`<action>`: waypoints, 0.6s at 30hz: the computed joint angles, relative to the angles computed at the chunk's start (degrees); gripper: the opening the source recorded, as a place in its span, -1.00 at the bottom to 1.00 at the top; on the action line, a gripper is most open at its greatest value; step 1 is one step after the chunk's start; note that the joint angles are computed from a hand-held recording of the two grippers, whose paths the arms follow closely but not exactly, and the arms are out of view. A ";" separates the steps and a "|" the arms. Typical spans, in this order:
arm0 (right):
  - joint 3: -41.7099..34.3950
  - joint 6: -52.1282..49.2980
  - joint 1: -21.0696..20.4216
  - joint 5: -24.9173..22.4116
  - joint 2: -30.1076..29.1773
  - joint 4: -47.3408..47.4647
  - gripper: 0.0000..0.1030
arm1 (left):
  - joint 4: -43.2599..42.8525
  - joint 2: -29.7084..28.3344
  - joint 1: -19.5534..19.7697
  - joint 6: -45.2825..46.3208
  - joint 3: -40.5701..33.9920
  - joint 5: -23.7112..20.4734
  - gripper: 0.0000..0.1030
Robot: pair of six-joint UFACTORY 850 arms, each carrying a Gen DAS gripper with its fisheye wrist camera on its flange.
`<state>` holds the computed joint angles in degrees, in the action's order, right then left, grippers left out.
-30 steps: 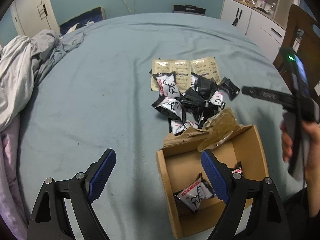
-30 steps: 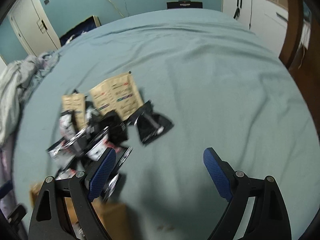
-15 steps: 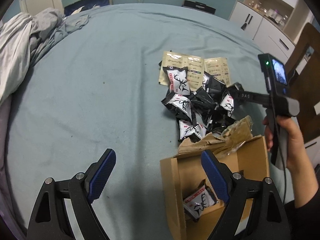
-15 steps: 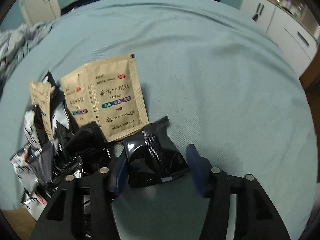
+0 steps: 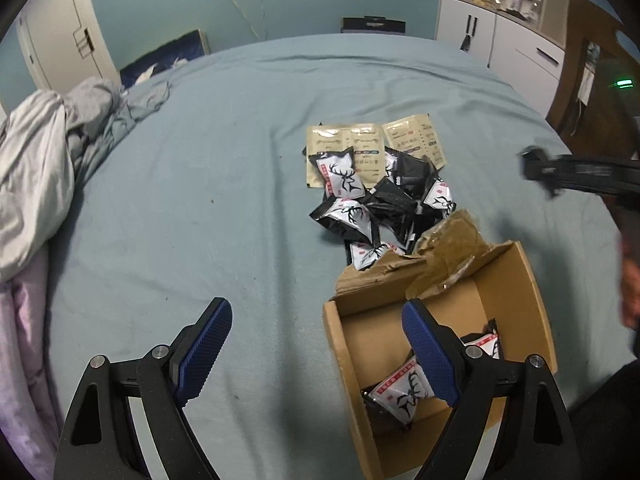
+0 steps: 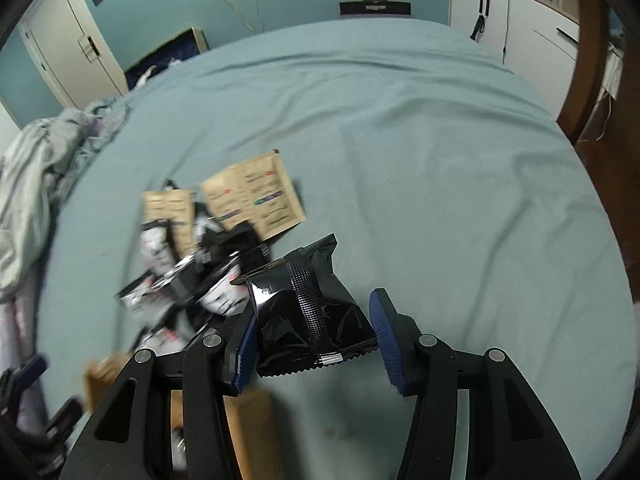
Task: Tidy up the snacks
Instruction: 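Grasp a white deer-logo packet with the left tool while the right tool holds the black packet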
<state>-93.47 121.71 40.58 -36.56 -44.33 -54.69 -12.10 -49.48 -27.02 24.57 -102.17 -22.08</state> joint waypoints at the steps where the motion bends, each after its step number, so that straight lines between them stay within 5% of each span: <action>1: 1.42 3.27 1.17 -0.07 1.37 -2.57 -0.02 | 1.33 0.44 -0.16 -1.16 0.68 0.78 0.72; 7: 10.20 17.18 8.95 -4.50 6.76 -12.05 -0.02 | 4.94 1.50 -0.92 -2.42 1.12 0.53 0.72; 13: 11.11 17.17 9.78 -7.52 7.30 -10.69 -0.02 | 9.80 -4.87 -1.56 -9.12 -10.12 -7.97 0.72; 18: 8.44 16.38 8.22 -7.34 5.37 -10.87 -0.02 | 8.23 -13.89 -0.89 -12.37 -26.15 -20.37 0.72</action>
